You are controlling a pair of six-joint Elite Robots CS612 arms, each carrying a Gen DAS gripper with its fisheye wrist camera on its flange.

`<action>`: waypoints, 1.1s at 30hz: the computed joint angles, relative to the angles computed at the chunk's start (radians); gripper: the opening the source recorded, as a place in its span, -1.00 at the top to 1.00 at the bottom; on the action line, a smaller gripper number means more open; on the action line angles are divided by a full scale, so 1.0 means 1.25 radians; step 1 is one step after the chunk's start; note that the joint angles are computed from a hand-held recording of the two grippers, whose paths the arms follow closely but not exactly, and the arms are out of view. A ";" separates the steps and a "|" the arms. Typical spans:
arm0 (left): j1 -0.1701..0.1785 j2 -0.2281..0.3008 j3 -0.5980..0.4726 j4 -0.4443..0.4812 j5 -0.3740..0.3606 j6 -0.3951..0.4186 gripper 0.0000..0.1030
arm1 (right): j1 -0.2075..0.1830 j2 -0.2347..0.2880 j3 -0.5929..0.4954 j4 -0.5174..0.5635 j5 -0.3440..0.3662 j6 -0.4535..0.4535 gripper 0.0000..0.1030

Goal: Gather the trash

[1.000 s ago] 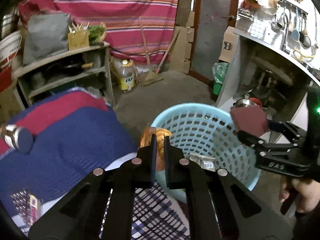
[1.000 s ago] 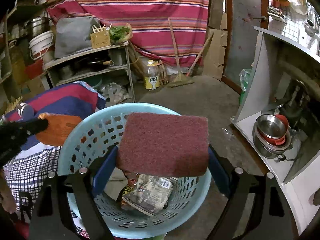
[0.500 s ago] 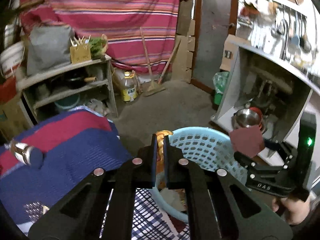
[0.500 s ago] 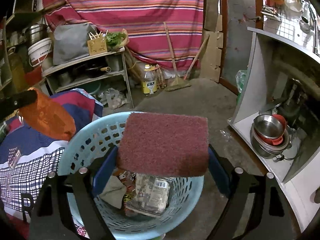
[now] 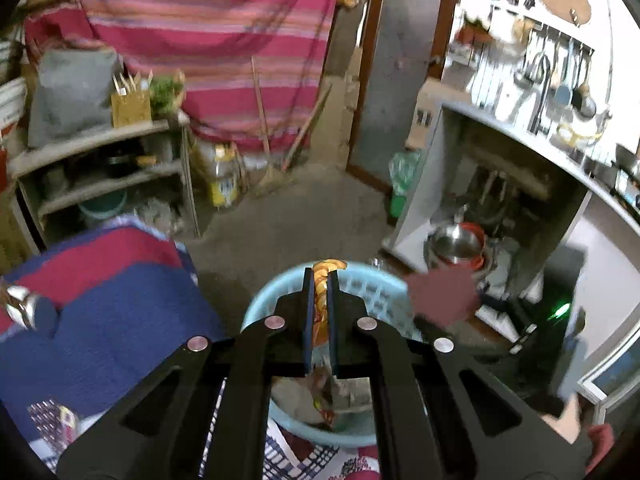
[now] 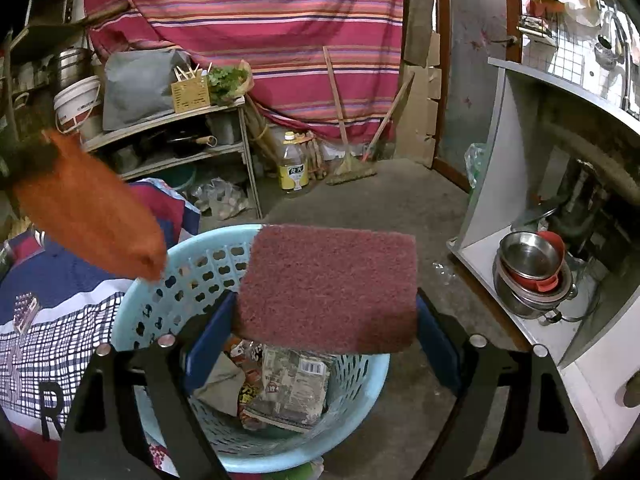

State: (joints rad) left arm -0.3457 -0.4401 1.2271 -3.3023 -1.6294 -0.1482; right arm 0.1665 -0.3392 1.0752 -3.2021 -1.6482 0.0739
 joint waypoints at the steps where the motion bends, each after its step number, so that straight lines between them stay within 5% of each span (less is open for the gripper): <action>1: -0.001 0.006 -0.005 0.014 0.005 0.001 0.91 | 0.000 -0.001 0.003 0.000 -0.003 -0.002 -0.65; 5: 0.000 0.029 -0.030 0.068 0.021 0.008 0.74 | 0.000 -0.004 0.009 0.005 -0.007 -0.003 -0.65; 8: 0.000 0.036 -0.036 0.079 0.060 0.002 -0.08 | 0.002 -0.003 0.006 0.012 -0.004 0.000 -0.65; 11: 0.001 0.036 -0.029 0.067 0.102 0.012 -0.15 | 0.005 0.002 -0.002 0.022 -0.004 -0.001 -0.65; 21: 0.008 0.007 0.057 -0.061 0.265 0.011 -0.86 | 0.022 0.023 -0.042 0.059 0.004 0.020 -0.66; 33: 0.045 -0.040 0.198 -0.179 0.339 -0.029 -0.89 | 0.055 0.039 -0.073 0.074 -0.053 0.030 -0.89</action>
